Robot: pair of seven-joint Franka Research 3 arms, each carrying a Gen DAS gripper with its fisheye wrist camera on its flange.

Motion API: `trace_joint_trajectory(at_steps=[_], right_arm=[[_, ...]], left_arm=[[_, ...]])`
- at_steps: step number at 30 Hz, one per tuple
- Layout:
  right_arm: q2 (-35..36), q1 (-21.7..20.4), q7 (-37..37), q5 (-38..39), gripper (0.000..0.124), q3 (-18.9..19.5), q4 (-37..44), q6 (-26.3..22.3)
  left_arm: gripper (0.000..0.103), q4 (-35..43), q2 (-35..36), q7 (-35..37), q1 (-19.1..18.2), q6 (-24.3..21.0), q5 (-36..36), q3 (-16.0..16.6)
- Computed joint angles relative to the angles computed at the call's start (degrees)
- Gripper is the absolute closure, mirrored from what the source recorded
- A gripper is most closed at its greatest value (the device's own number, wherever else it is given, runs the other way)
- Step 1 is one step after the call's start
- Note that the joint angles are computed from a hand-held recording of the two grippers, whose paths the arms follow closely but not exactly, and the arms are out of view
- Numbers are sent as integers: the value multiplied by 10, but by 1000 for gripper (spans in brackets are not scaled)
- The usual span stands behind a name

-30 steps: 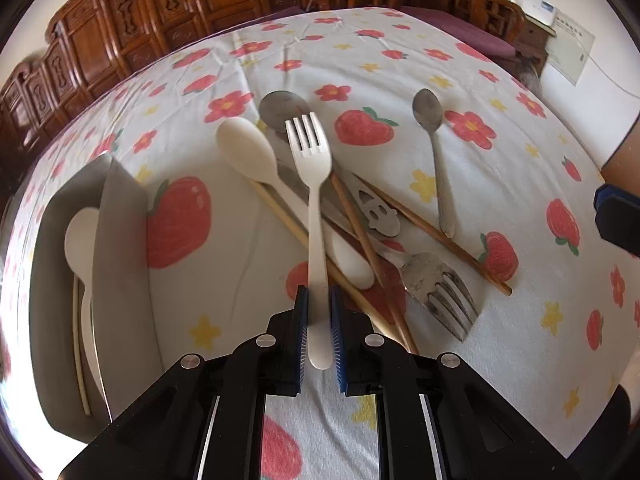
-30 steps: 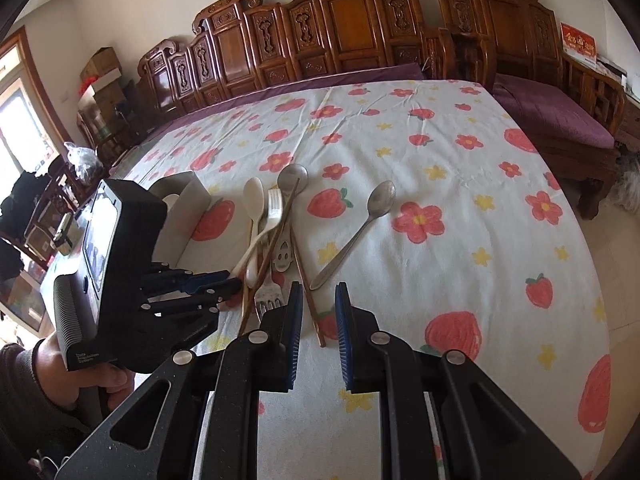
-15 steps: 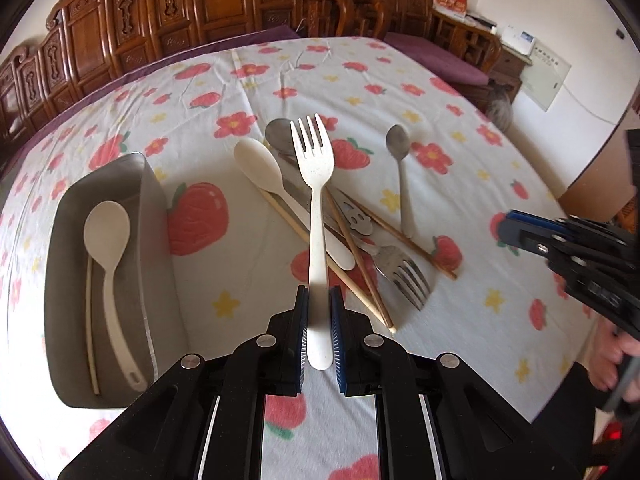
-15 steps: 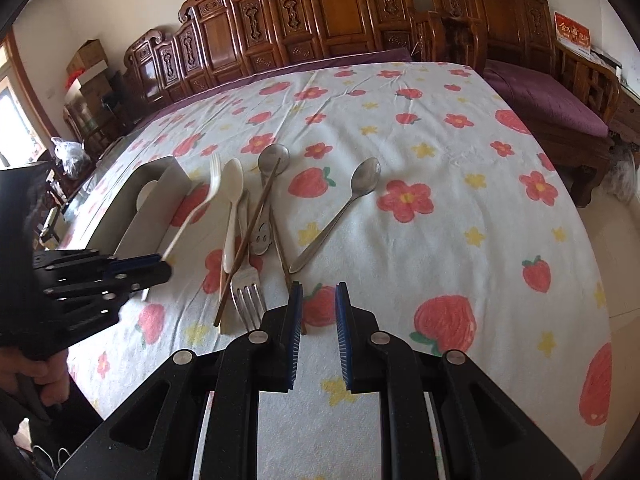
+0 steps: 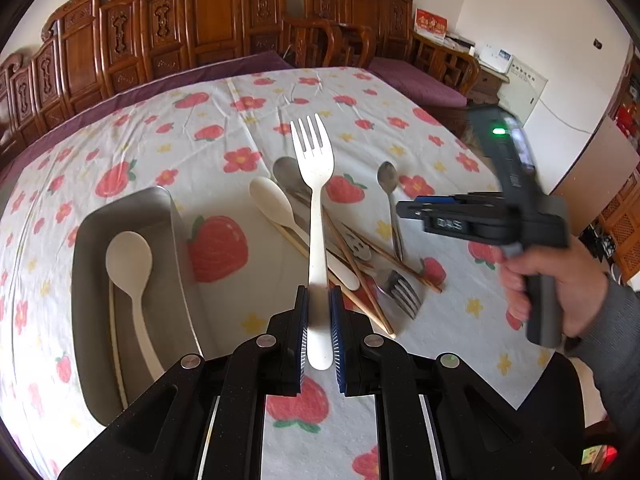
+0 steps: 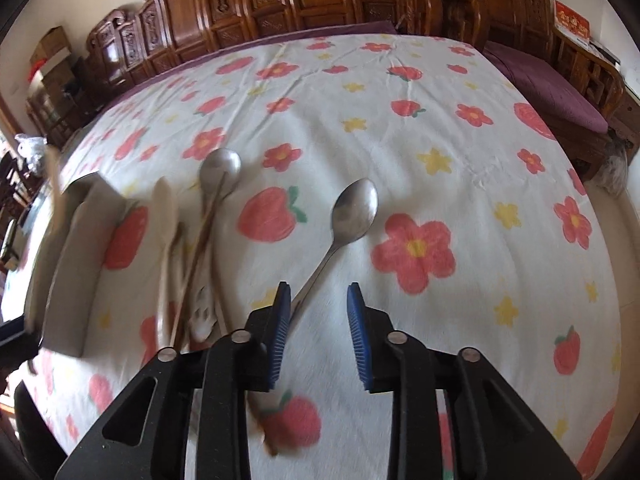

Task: Organize utensils
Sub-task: 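Grasp a metal spoon with the right tool while the left lifts the fork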

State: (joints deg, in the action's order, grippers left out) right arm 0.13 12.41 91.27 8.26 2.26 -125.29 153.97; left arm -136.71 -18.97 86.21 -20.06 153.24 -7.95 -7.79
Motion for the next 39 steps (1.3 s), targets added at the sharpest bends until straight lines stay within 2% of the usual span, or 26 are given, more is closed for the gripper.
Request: trace_joint_trajectory(at_steps=[2, 9, 13, 15, 17, 23, 24, 25, 26, 27, 28, 39], right_arm=[[21, -1, 30, -34, 75, -3, 19, -1], [71, 6, 82, -103, 75, -19, 78, -11], [86, 7, 87, -102, 75, -23, 100, -19], [88, 17, 111, -139, 80, -31, 102, -20], [85, 19, 116, -147, 92, -30, 99, -20], [76, 18, 108, -140, 94, -23, 93, -30], [73, 20, 113, -146, 111, -23, 91, -29], [69, 22, 119, -156, 117, -24, 87, -19], [68, 19, 106, -132, 120, -18, 90, -23], [69, 18, 100, -123, 121, -15, 96, -33], [69, 25, 110, -150, 121, -18, 99, -36], [37, 32, 103, -148, 122, -4, 91, -54]], left_arm=[[93, -4, -4, 8, -2, 9, -4, 4], [93, -13, -12, 36, -8, 25, -28, 22], [93, -17, -22, 43, -7, 29, -34, 25], [93, -21, -28, 42, -6, 31, -32, 24], [93, -24, -33, 40, -5, 32, -30, 25], [93, -31, -47, 27, -1, 28, -20, 25], [93, -32, -51, 23, 1, 27, -16, 24], [93, -33, -54, 19, 2, 26, -12, 23], [93, -35, -57, 17, 2, 27, -9, 23], [93, -36, -60, 14, 3, 26, -5, 22], [93, -38, -62, 11, 3, 26, -2, 22], [93, -56, -97, -16, 14, 18, 30, 28]])
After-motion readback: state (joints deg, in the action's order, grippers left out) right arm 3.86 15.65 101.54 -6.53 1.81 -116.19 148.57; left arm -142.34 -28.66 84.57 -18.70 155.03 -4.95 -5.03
